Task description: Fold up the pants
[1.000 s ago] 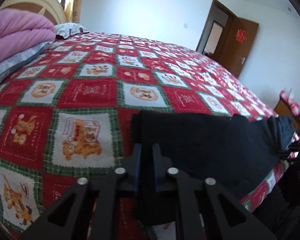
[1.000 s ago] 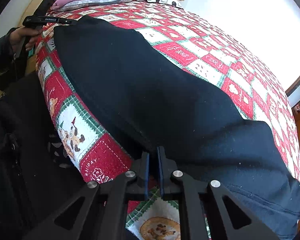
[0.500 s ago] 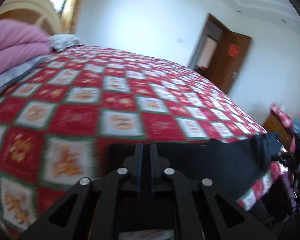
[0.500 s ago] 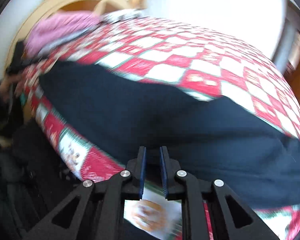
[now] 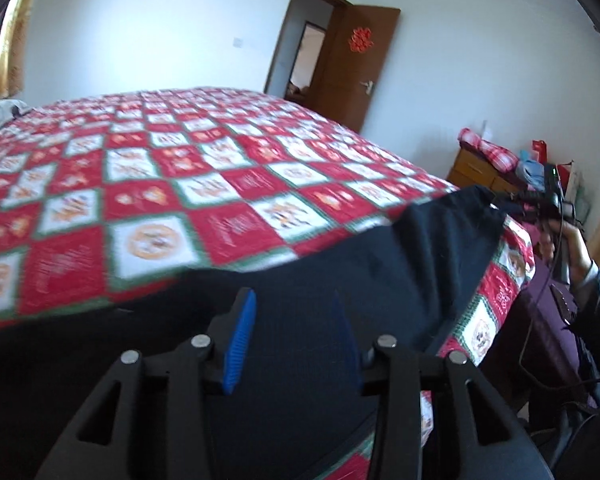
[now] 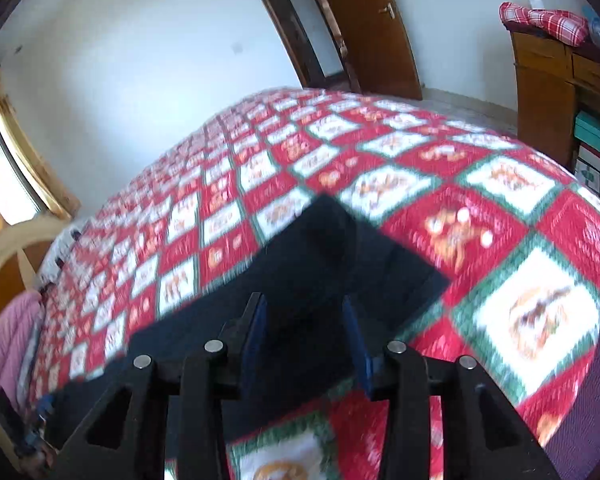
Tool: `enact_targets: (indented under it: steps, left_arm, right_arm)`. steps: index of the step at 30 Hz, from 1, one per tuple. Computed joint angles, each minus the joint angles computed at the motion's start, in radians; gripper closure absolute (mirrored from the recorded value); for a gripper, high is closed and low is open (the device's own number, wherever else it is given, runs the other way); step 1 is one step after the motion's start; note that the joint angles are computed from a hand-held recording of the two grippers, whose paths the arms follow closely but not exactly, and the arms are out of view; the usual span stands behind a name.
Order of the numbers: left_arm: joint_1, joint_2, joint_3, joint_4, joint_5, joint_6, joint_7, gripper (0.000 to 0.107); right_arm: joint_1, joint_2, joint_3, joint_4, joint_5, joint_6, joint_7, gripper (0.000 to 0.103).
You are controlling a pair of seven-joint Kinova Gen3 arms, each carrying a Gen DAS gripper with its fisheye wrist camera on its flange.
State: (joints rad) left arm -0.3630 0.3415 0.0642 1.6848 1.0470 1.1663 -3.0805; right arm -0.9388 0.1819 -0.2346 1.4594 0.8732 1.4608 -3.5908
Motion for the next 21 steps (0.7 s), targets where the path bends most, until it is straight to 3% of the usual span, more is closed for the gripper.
enact_targets:
  steps: [6,8,9,12,17,21]
  left_arm:
    - [0.040,0.003,0.003,0.044,-0.025,-0.053,0.012,0.065]
    - [0.045,0.015,0.004,0.041,-0.039,-0.059,0.033,0.065]
    - [0.043,0.022,0.003,0.040,-0.046,-0.059,0.042,0.065]
    - [0.026,0.035,0.013,0.035,-0.040,-0.043,0.038,0.065]
    - [0.020,0.048,0.022,0.027,-0.035,-0.036,0.045,0.065]
    - [0.028,0.040,0.024,0.028,-0.040,-0.048,0.052,0.065]
  right_arm:
    - [0.065,-0.024,0.019,0.055,0.003,-0.069,-0.032,0.062]
    - [0.088,-0.031,0.022,0.080,0.008,-0.096,-0.038,0.084]
    - [0.097,-0.029,0.021,0.081,0.007,-0.107,-0.030,0.102]
    - [0.079,-0.032,0.007,0.086,0.049,-0.098,-0.047,0.103]
    - [-0.010,-0.037,-0.035,0.059,0.120,0.041,-0.079,0.103]
    - [0.026,-0.063,-0.038,0.064,0.040,0.003,-0.033,0.102]
